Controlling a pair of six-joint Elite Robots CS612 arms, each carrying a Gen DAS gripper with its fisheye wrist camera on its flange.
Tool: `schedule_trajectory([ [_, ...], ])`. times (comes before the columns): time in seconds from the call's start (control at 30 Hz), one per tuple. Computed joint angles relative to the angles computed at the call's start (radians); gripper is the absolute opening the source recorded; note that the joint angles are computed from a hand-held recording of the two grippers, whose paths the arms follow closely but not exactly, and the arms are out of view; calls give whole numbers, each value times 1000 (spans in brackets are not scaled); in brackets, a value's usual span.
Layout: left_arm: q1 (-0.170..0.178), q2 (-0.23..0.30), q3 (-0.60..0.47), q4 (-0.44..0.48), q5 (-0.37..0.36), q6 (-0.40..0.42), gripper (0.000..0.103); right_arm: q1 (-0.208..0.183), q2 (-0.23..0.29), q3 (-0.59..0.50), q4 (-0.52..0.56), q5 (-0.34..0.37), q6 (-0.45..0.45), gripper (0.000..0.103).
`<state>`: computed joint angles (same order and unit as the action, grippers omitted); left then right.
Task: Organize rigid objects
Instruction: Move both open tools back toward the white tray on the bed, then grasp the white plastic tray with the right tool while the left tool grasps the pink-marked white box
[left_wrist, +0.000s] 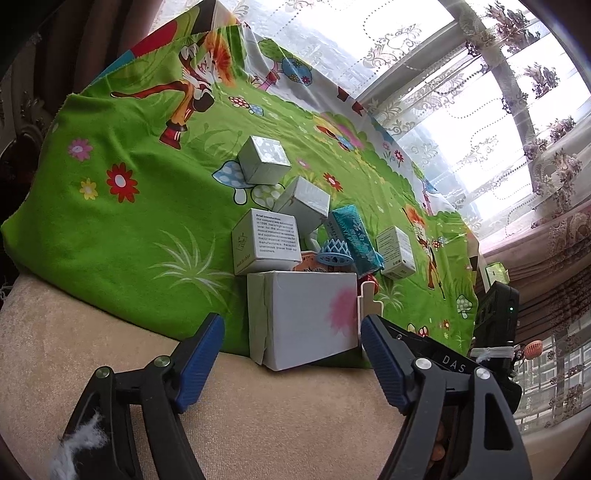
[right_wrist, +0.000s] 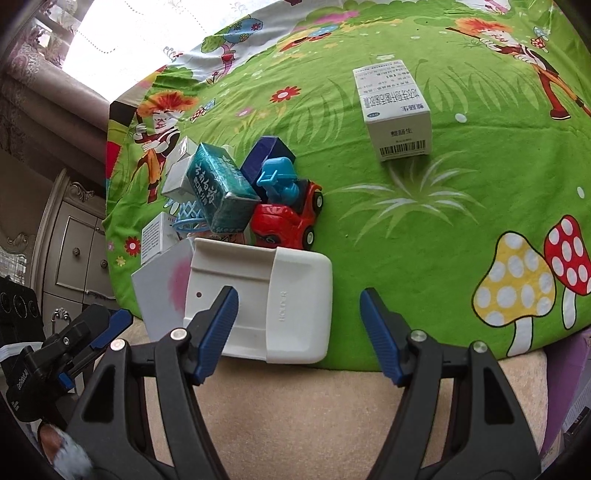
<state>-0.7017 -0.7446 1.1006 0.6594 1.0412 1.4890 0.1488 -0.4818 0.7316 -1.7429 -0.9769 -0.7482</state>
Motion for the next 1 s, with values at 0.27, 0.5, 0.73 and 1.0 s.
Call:
schedule_trajectory([
  [0.27,0,28,-47,82,3,-21,84,0,-6,15,-13,-1,-13,40],
  [0.5,2,80,-142,218,12,-48,88,-18,-25,57,-65,50,9,38],
  [0.73,11,203,-377,449,53,-11,90,-52,-95,217,-428,73,159,38],
  [1.0,31,395,-727,771,115,-17,103,-82,-143,337,-756,37,254,38],
])
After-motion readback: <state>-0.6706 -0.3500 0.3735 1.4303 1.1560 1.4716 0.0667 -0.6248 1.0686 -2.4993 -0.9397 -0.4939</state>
